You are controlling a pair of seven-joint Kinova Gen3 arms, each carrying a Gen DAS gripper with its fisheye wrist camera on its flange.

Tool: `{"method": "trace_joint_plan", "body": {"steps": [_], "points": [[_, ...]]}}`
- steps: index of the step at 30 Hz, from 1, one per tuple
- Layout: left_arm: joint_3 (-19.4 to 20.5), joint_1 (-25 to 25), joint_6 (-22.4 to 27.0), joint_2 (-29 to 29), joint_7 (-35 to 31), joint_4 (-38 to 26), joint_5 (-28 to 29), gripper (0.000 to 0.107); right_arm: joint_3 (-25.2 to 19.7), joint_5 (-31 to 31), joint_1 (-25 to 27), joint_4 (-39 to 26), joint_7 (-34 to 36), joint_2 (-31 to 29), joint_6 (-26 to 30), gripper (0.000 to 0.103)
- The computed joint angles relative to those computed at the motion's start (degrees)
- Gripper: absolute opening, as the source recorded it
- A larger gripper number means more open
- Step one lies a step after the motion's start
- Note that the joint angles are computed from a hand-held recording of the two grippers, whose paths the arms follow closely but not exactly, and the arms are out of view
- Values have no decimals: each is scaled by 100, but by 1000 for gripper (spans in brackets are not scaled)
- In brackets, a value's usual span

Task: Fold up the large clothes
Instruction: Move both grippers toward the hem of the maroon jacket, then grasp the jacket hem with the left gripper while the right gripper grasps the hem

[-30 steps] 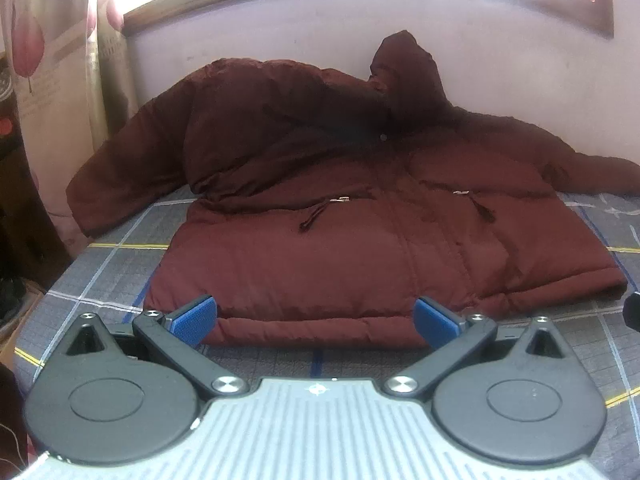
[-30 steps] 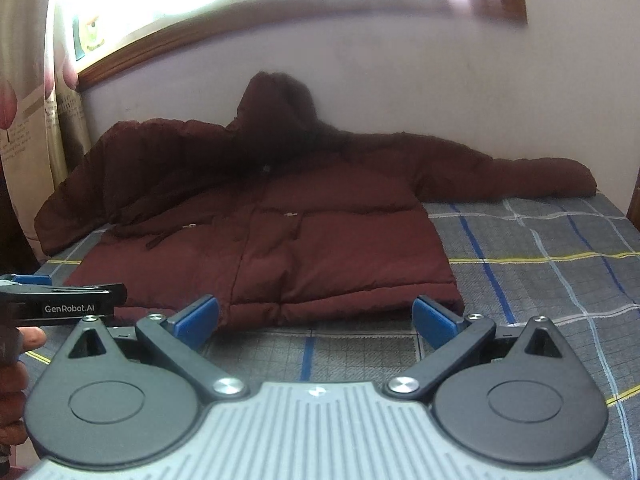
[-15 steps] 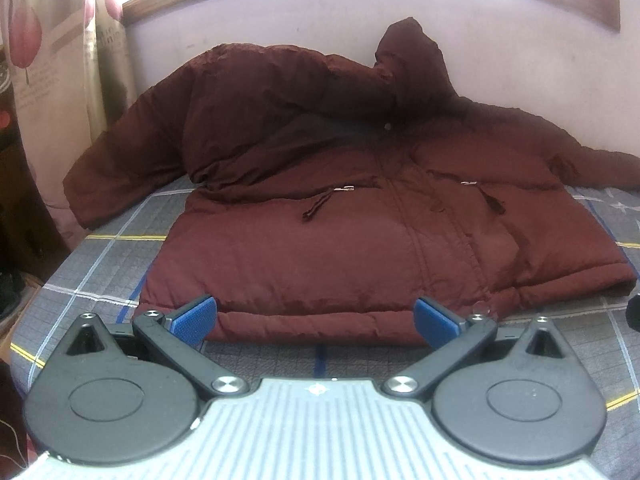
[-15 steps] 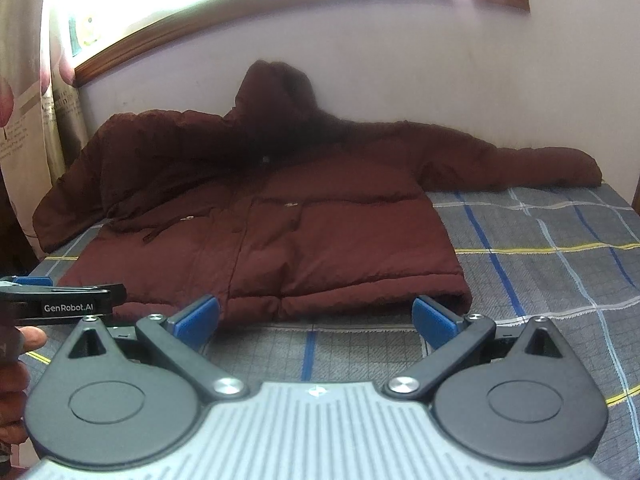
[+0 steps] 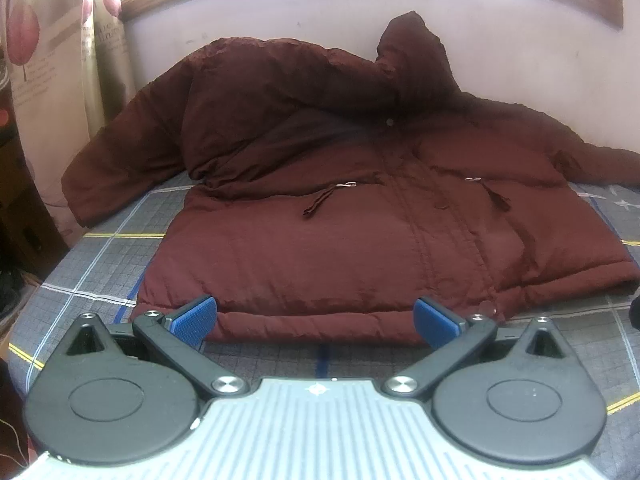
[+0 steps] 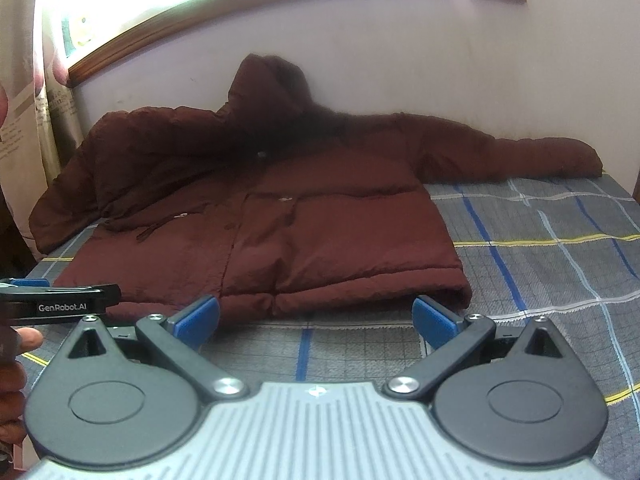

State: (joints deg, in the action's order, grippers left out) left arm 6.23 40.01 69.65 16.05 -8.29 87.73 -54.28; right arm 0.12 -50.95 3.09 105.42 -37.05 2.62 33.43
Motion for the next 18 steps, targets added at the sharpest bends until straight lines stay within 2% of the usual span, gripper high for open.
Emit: {"method": "trace_joint_plan", "body": {"steps": [11,18], "points": [[-57,-191,-225,-57,-136,148,62,103,-107,95,123,-248,-135,354,-120,103],[-101,-738,-1071,-660,-1,1021,-218,103,-253,-155,760,-1019,-325,1226,654,103]]}}
